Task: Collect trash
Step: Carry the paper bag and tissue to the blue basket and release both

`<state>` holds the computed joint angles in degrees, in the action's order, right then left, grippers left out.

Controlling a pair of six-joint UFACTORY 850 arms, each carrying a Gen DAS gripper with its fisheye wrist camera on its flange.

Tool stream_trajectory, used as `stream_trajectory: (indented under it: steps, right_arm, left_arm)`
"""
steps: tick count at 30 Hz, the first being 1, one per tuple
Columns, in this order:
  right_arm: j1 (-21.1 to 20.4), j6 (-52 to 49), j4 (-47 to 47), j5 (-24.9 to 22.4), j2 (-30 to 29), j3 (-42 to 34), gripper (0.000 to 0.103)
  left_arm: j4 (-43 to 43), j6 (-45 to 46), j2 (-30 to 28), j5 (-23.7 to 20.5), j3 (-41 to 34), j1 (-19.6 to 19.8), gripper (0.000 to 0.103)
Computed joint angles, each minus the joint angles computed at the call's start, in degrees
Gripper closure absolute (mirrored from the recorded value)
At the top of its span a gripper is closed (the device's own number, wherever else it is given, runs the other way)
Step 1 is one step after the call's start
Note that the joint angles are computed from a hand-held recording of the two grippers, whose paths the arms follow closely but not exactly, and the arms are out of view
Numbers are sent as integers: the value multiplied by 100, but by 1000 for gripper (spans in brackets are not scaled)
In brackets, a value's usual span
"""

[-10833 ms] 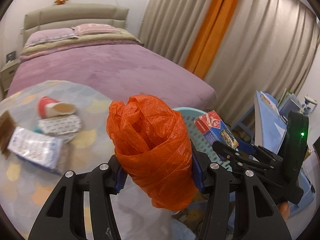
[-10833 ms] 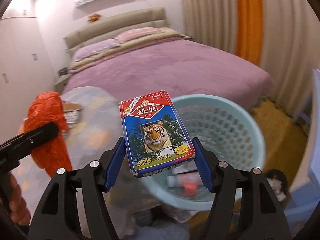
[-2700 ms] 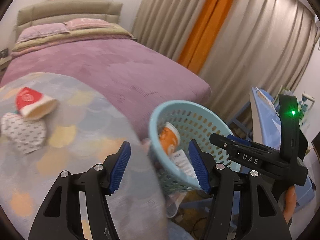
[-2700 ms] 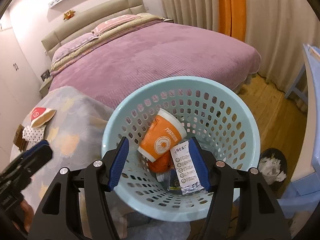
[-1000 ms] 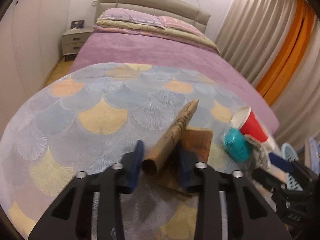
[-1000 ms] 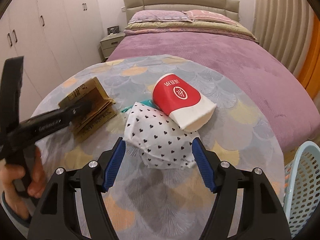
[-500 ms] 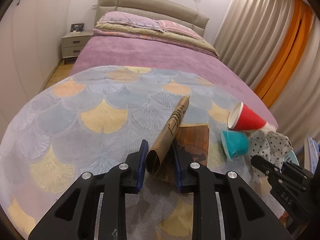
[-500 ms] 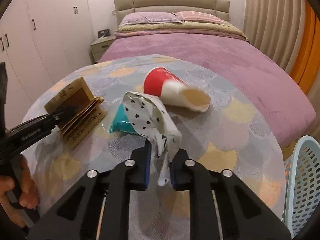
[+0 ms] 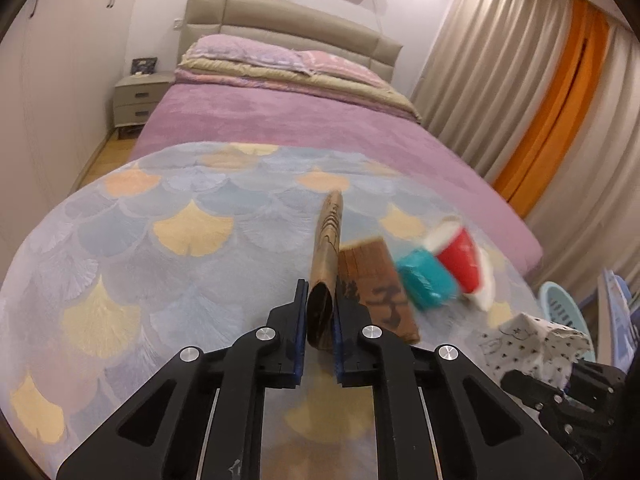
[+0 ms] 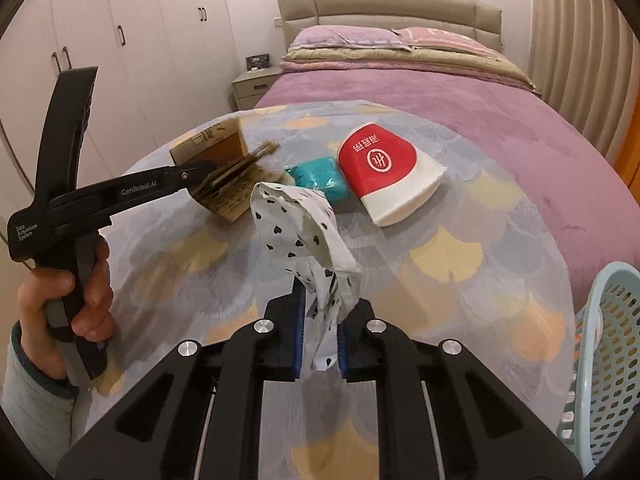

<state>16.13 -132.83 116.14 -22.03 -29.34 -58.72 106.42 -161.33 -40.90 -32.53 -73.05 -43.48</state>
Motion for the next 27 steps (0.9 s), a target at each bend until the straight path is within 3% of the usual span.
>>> stream_trajectory:
  steps: [7,13,17,27]
  right_arm:
    - [-298,604,-495,-271,237,137,92]
    - [-642,468,-326,-529,604,444,92]
    - [-948,877,-651,-823,743,538,92]
    - [-1858,1067,-514,-1080,998,759,92]
  left_arm:
    - [301,-302,142,-206,32,-366,99]
    - [267,77,130,-460,-268,-717,99]
    - [-80,880,-81,-475,-788,-871,99]
    - [-474,2330,-1065,158,-2665,-1044,99]
